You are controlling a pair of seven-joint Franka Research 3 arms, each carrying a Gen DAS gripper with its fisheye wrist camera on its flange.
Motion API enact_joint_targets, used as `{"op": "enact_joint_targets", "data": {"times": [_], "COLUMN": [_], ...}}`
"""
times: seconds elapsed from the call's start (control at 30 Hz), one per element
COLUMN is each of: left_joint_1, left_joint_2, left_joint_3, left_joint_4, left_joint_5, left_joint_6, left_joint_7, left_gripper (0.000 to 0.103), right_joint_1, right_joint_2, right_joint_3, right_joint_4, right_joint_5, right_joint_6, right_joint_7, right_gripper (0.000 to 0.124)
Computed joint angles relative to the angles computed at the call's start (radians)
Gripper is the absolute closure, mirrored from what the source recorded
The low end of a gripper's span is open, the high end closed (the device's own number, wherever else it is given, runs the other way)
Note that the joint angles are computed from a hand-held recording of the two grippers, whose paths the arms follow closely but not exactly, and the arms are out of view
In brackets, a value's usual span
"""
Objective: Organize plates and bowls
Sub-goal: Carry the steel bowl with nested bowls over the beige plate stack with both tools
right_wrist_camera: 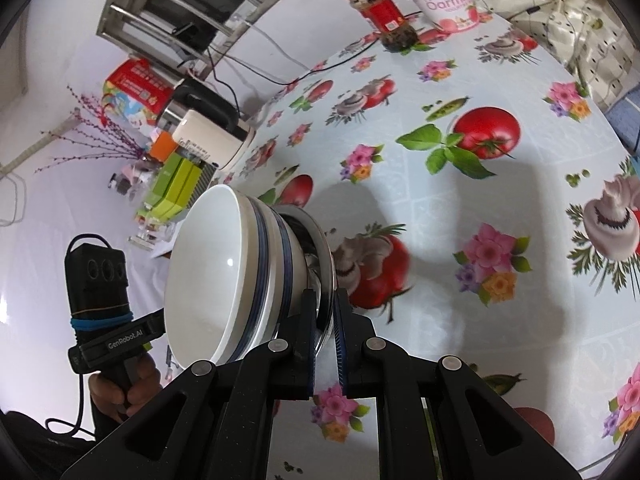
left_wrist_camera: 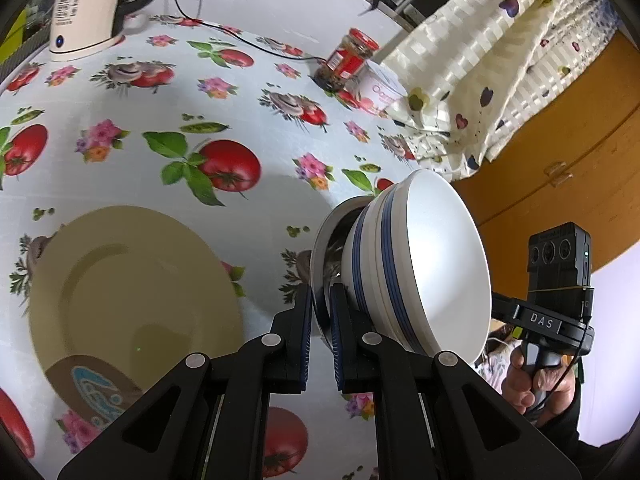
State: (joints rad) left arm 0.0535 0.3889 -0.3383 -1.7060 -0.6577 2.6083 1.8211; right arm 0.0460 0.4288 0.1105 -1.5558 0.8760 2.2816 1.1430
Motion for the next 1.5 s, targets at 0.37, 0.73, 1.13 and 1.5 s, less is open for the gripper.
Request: {"op": "enact_joint_targets", "data": {"times": [0.37, 0.73, 1.13, 1.5], "left_joint_1": [0.022, 0.038, 0.053, 0.062], "left_joint_2": [-0.056, -0.107, -0.148, -0.158], "left_joint_3": [0.018, 0.049, 0.08, 0.101], "left_joint_4": [-0.068, -0.143, -0.212, -0.241], "left_joint_5": [-0.044, -0.088, -0.132, -0.149], "left_joint_6": [0.047, 0.088, 0.117, 0.126], "left_joint_7": [0.008, 0.01, 0.014, 0.009], "left_gripper": [0.095, 0.096, 0.097, 0.097], "right_joint_1": [0.026, 0.058, 0.099, 0.129], "right_joint_2": [0.047, 0.123, 0.22, 0.313], "right_joint_3": [0.017, 0.04, 0.06, 0.071], "right_joint_4": [0.093, 0.21, 0.352, 0.488], "right_joint_5": [-0.038, -0.087, -0.153, -0.208], "right_joint_6": [-0.038, -0.088, -0.15, -0.208], "right_joint_7": [0.014, 0.043, 0.088, 0.132], "right_gripper": [0.115, 0.115, 0.115, 0.115]}}
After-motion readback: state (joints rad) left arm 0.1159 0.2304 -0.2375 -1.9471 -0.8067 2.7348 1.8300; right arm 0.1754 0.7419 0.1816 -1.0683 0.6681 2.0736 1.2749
